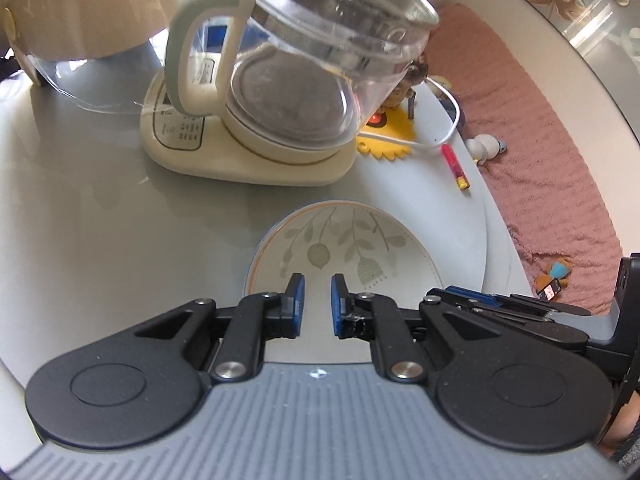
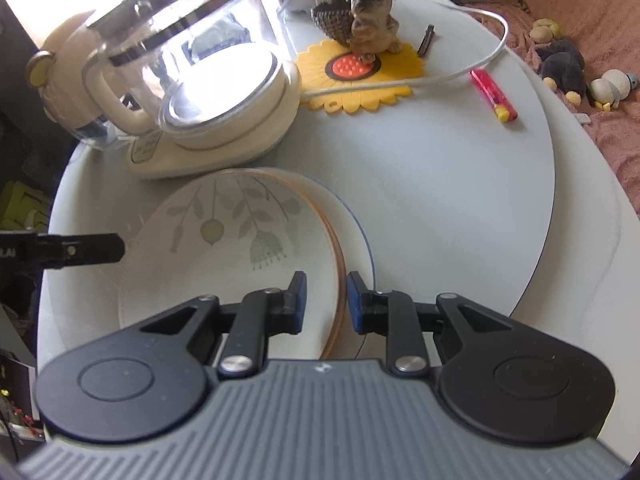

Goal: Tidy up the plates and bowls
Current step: 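Lift the stacked plates with both tools toward the other leaf-pattern plate, then lower the stacked plates onto the other plate and open both tools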

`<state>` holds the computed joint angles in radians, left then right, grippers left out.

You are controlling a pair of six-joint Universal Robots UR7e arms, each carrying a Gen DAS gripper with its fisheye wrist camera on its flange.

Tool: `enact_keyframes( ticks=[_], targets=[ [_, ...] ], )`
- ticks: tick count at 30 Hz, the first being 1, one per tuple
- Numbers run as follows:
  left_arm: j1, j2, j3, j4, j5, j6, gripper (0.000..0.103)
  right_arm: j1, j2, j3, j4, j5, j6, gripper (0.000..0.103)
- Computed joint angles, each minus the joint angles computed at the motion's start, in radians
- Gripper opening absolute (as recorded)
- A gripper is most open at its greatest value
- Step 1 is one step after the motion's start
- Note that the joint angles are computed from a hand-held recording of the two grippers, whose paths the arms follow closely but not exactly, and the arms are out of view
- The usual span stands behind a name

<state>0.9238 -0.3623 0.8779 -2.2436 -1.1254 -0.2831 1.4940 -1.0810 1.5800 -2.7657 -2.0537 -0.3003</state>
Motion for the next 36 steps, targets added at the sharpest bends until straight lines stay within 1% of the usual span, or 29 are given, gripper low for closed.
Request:
enact_keyframes(
  ticks=[5, 9, 12, 18, 21, 24, 26, 29, 33, 36],
  targets=[
    [-0.026, -0.067, 0.088, -0.051, 0.019, -0.019, 0.014, 0.018, -0.021, 0.012, -0.029, 0.013, -0.018, 0.025],
    [-0.047, -0.116, 0.151, -0.094, 0.021, -0.023, 0.014, 0.035, -0.046, 0.029, -0.044, 0.028, -0.015, 0.025],
    [-0.069, -0.148, 0.192, -0.127, 0.038, -0.01, 0.014, 0.052, -0.071, 0.048, -0.053, 0.036, -0.013, 0.025],
    [-0.107, -0.209, 0.272, -0.181, 0.034, -0.009, 0.014, 0.093, -0.14, 0.117, -0.105, 0.039, -0.024, 0.025],
    [-0.136, -0.233, 0.314, -0.195, 0.054, 0.0, 0.014, 0.106, -0.189, 0.163, -0.134, 0.054, -0.027, 0.025],
    [-0.174, -0.264, 0.378, -0.227, 0.087, -0.023, 0.014, 0.108, -0.247, 0.203, -0.126, 0.088, -0.032, 0.025],
    [-0.204, -0.285, 0.428, -0.253, 0.117, -0.048, 0.014, 0.104, -0.287, 0.232, -0.12, 0.116, -0.062, 0.025],
    [-0.25, -0.308, 0.498, -0.27, 0.17, -0.098, 0.014, 0.089, -0.351, 0.261, -0.064, 0.172, -0.107, 0.025],
    [-0.304, -0.337, 0.584, -0.278, 0.218, -0.23, 0.014, 0.067, -0.434, 0.303, -0.018, 0.24, -0.203, 0.025],
    [-0.339, -0.345, 0.635, -0.295, 0.235, -0.323, 0.014, 0.043, -0.496, 0.33, 0.013, 0.284, -0.222, 0.025]
  ],
)
